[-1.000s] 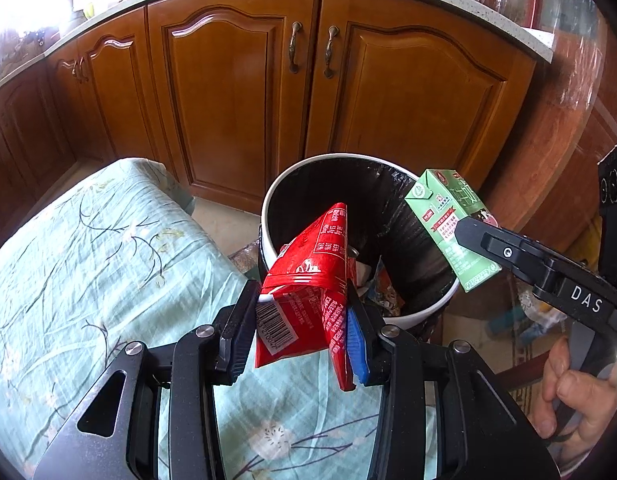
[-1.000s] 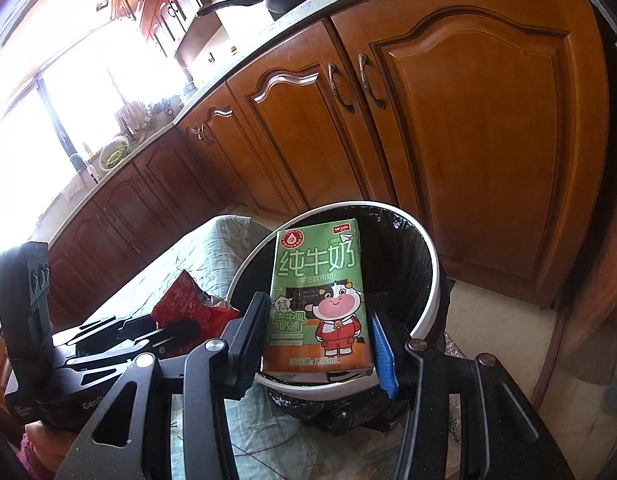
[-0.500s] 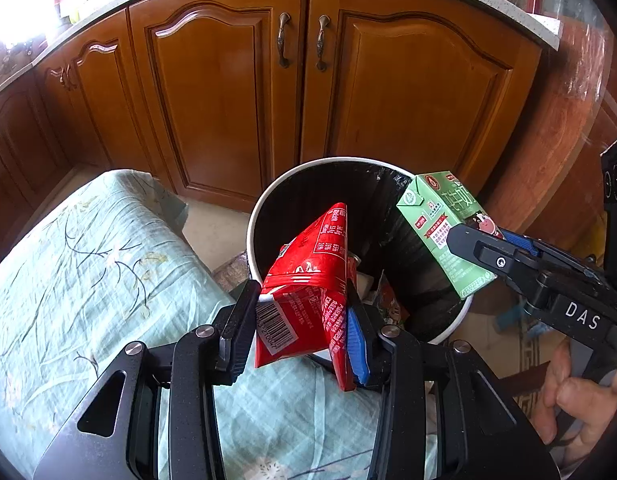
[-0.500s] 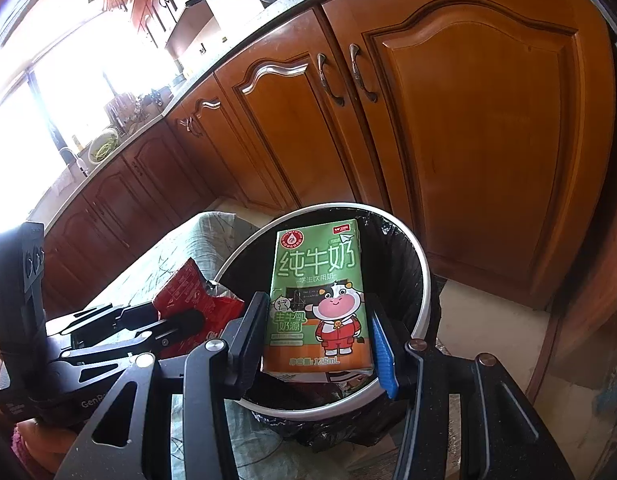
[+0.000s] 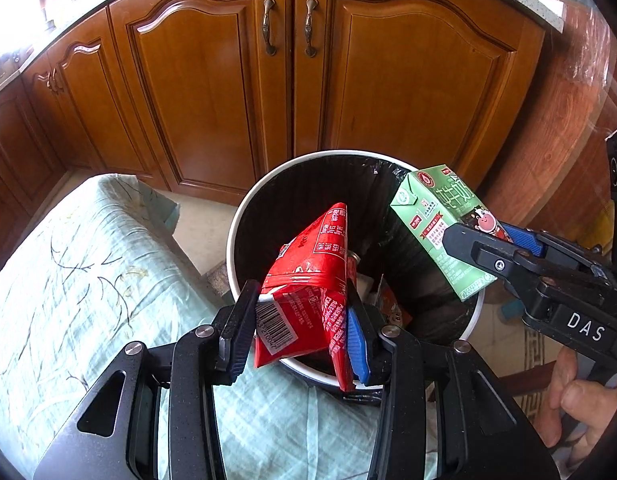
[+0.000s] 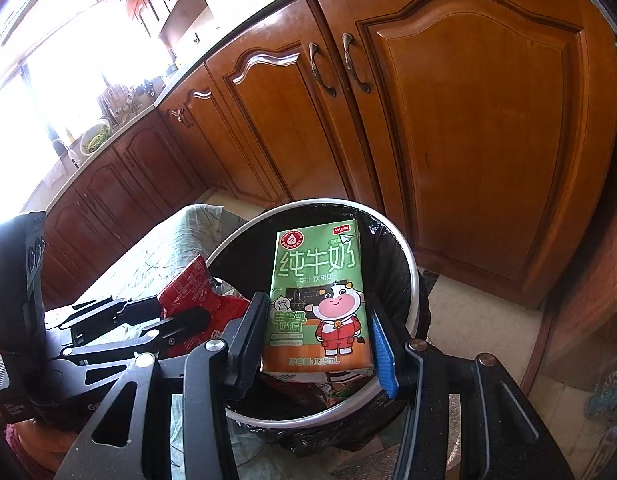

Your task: Collect trash

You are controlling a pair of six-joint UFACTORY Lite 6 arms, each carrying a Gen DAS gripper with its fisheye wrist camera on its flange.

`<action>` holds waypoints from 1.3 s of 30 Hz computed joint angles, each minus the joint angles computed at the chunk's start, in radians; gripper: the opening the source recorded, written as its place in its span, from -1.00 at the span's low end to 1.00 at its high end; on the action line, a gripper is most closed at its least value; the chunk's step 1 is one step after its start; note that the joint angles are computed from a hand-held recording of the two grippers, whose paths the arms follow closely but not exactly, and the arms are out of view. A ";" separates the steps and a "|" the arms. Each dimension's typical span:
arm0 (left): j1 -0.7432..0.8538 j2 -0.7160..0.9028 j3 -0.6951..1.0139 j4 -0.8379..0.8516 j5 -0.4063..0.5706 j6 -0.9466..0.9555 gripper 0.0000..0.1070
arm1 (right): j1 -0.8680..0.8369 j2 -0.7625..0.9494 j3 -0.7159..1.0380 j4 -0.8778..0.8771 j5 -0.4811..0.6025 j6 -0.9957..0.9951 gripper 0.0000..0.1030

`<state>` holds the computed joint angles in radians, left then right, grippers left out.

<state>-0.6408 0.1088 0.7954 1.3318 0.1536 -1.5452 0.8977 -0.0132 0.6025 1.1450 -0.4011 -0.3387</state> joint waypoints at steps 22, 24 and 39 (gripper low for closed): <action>-0.032 0.081 0.072 -0.138 0.038 0.121 -0.25 | -0.061 0.052 0.052 -0.026 0.060 -0.026 -0.06; -0.033 0.082 0.073 -0.139 0.039 0.120 -0.25 | -0.060 0.053 0.053 -0.012 0.059 -0.040 -0.06; -0.029 0.047 0.054 -0.214 0.054 0.175 0.14 | -0.058 -0.026 0.002 -0.071 0.064 0.037 0.12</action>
